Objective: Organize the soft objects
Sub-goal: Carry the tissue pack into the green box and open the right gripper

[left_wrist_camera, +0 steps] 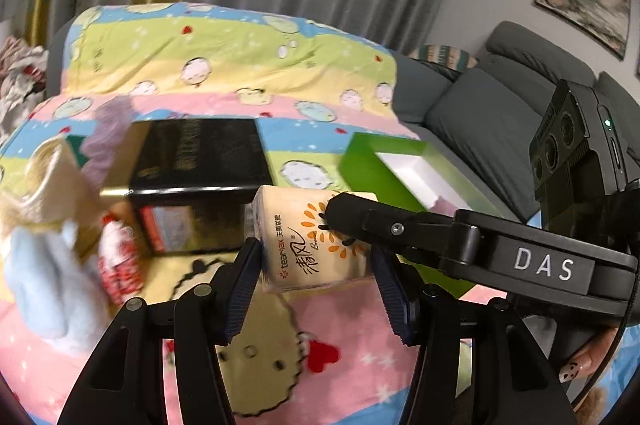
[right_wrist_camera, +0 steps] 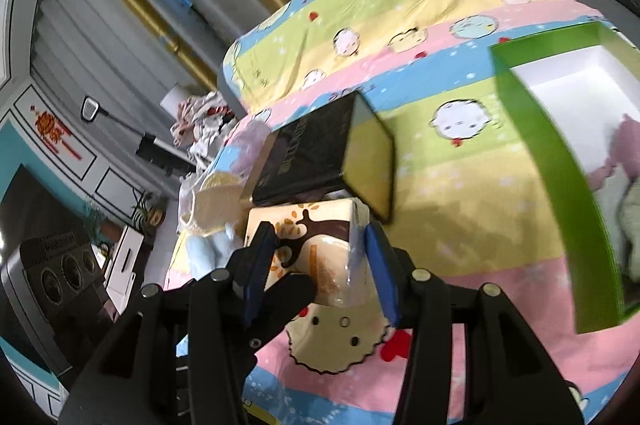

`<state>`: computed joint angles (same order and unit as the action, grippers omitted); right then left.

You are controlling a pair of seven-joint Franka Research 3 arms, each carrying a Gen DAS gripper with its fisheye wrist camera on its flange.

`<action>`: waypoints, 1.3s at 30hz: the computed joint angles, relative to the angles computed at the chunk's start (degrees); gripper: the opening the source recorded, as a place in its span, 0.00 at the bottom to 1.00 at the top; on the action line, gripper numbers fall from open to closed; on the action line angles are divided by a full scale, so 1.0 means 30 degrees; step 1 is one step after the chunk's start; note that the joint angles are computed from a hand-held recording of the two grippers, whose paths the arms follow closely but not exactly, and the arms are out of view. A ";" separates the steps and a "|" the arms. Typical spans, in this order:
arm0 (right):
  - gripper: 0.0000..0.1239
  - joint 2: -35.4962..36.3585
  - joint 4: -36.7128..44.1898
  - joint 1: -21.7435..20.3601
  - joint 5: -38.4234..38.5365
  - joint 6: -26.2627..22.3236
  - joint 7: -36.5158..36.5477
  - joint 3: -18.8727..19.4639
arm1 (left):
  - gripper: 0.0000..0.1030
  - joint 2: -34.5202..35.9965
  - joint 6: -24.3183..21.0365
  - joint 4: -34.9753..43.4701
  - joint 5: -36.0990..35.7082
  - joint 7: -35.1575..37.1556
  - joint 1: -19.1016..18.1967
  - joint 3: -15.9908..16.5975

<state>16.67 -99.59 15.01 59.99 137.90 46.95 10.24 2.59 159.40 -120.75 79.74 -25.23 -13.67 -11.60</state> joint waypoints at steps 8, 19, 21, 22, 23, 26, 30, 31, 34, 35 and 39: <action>0.38 -0.0519 -0.0506 -0.0416 0.0897 0.1610 -0.0242 -0.0347 | 0.56 0.2278 0.0250 0.3008 0.0038 0.1533 -0.0739 0.0235; 0.38 -0.0318 -0.0368 -0.1548 0.2357 0.2621 0.0427 -0.0702 | 0.56 0.5711 0.1607 0.7297 -0.2431 0.5999 -0.2238 0.1416; 0.38 -0.0272 -0.0350 -0.1687 0.2466 0.2838 0.0675 -0.0769 | 0.56 0.6330 0.1971 0.8002 -0.3367 0.7067 -0.2407 0.1579; 0.38 -0.0258 -0.0359 -0.1728 0.2453 0.3039 0.0863 -0.0811 | 0.56 0.6707 0.2255 0.8391 -0.4037 0.7741 -0.2398 0.1563; 0.38 -0.0248 -0.0357 -0.1775 0.2439 0.3158 0.0991 -0.0826 | 0.56 0.7010 0.2492 0.8684 -0.4632 0.8338 -0.2394 0.1563; 0.37 -0.0196 -0.0390 -0.1979 0.2544 0.3501 0.1350 -0.0875 | 0.56 0.7806 0.2977 0.9541 -0.5943 0.9820 -0.2547 0.1699; 0.38 -0.0152 -0.0429 -0.2160 0.2443 0.3949 0.1900 -0.0942 | 0.56 0.8880 0.3244 1.0670 -0.8230 1.2381 -0.2469 0.1362; 0.37 -0.0129 -0.0429 -0.2161 0.2337 0.4086 0.2118 -0.0954 | 0.56 0.9150 0.3336 1.0927 -0.8856 1.3052 -0.2386 0.1203; 0.37 0.0017 -0.0396 -0.2231 0.1992 0.4426 0.2804 -0.1011 | 0.56 0.9843 0.3557 1.1528 -1.0657 1.4924 -0.2115 0.0718; 0.37 0.0040 -0.0421 -0.2262 0.1903 0.4552 0.2941 -0.1005 | 0.56 1.0040 0.3656 1.1677 -1.1201 1.5481 -0.2023 0.0554; 0.37 0.0257 -0.0345 -0.2254 0.1010 0.5035 0.4029 -0.1053 | 0.56 1.0846 0.3621 1.2326 -1.3429 1.7780 -0.1477 -0.0388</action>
<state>17.45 -100.62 8.24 63.03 153.01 59.03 7.09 35.13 170.26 -83.77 39.46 28.11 -18.10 -12.76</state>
